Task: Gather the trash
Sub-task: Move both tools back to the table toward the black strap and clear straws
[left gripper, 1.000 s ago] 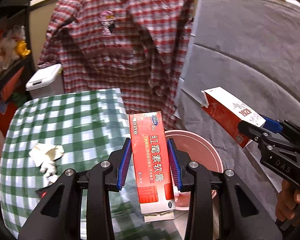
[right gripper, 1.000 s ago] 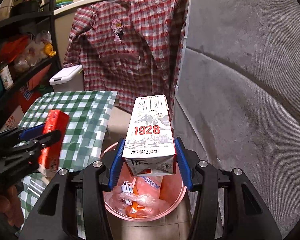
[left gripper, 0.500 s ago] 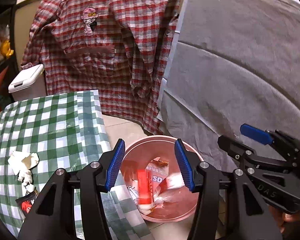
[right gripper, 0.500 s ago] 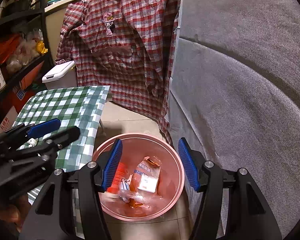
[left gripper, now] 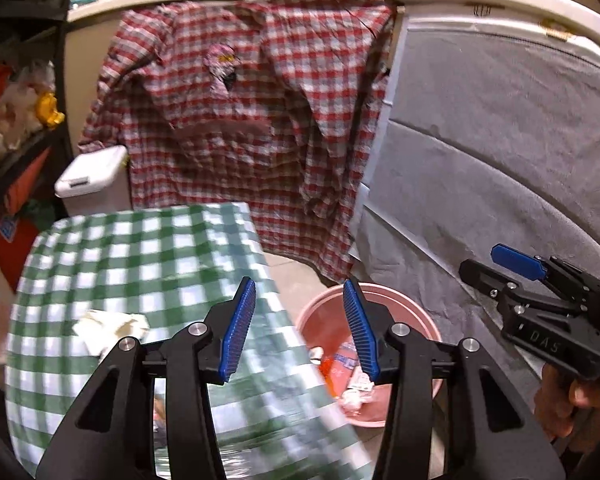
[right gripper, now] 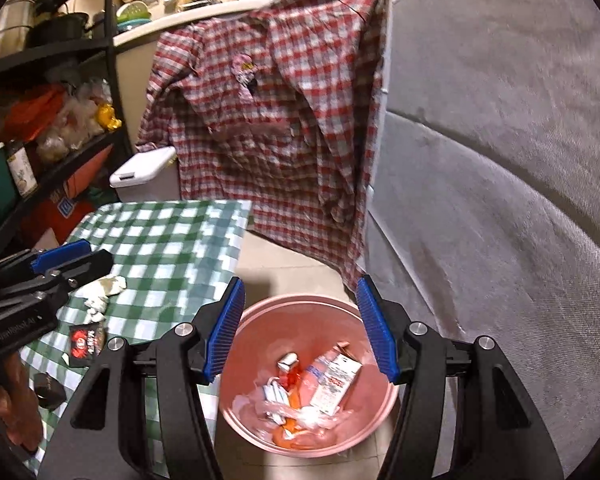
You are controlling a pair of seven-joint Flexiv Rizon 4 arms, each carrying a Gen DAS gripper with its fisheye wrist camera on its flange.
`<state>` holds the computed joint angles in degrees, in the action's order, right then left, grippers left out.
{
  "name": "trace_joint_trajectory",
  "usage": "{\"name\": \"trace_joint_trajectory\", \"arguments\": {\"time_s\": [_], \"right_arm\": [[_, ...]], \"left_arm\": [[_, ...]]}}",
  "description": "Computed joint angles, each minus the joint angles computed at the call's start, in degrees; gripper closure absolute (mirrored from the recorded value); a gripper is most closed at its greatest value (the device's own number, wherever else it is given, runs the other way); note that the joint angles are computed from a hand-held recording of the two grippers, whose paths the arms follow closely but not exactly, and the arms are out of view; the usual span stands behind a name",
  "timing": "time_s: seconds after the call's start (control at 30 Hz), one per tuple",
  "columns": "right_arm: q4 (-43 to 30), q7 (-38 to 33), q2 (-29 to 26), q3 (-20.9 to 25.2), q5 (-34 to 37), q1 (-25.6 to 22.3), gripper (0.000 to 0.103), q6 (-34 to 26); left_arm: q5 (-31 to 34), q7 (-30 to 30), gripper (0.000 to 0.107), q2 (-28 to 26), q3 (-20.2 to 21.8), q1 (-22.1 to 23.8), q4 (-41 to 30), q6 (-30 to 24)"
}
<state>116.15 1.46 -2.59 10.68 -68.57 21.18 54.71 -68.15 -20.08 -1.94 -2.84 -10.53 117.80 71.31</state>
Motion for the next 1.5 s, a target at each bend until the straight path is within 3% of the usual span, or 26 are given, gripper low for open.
{"name": "trace_joint_trajectory", "arguments": {"time_s": [0.2,0.37,0.43,0.6,0.73,0.9,1.0,1.03,1.07,1.13,1.3,1.4,1.5], "right_arm": [[-1.6,2.4,-1.2,0.0,-2.8,1.0,0.048,2.3],[-2.7,1.5,-2.9,-0.3,-4.6,2.0,0.070,5.1],[-3.4,0.4,-4.0,-0.4,-5.4,2.7,0.073,6.4],[-4.6,-2.4,-6.3,-0.8,-6.1,4.5,0.076,9.9],[-5.6,-6.3,-8.9,-0.9,-4.2,6.6,0.076,12.7],[-7.1,-14.0,-12.8,-1.4,-0.5,9.8,0.076,15.9],[-7.7,-18.8,-14.6,-1.8,1.7,11.5,0.076,17.5],[-8.0,-21.0,-15.4,-1.7,3.4,11.9,0.076,18.1],[-8.3,-23.4,-16.1,-1.6,5.2,12.3,0.076,18.5],[-8.8,-27.2,-17.2,-1.6,8.2,13.3,0.075,18.6],[-11.1,-39.6,-20.3,0.1,18.4,15.2,0.069,15.9],[-12.4,-46.3,-21.8,1.0,23.6,16.1,0.060,14.1],[-13.7,-51.0,-22.8,0.9,27.8,17.3,0.056,11.6]], "left_arm": [[-2.6,3.3,0.063,2.1,2.9,2.9,0.1,-1.8],[-2.7,5.1,0.063,3.2,5.3,6.1,0.6,-3.9],[-2.5,6.2,0.065,3.5,6.1,7.3,1.2,-4.2],[-0.6,7.9,0.069,4.6,7.6,9.7,3.7,-5.0],[3.7,7.0,0.069,6.2,9.8,12.2,6.0,-9.4],[10.4,7.5,0.069,6.8,11.5,15.2,6.9,-16.6],[19.0,6.5,0.068,5.3,12.9,18.1,4.8,-28.0],[21.8,7.3,0.068,5.3,12.7,18.7,5.1,-28.9],[23.5,8.7,0.067,5.5,12.4,18.8,6.0,-27.9],[28.2,10.5,0.056,5.4,12.3,19.3,7.0,-28.4],[33.8,11.8,0.054,4.1,11.6,19.7,8.3,-24.4],[34.5,10.1,0.076,2.9,11.6,20.7,6.7,-25.8],[33.6,8.1,0.079,1.9,11.3,21.3,5.0,-26.3]]}}
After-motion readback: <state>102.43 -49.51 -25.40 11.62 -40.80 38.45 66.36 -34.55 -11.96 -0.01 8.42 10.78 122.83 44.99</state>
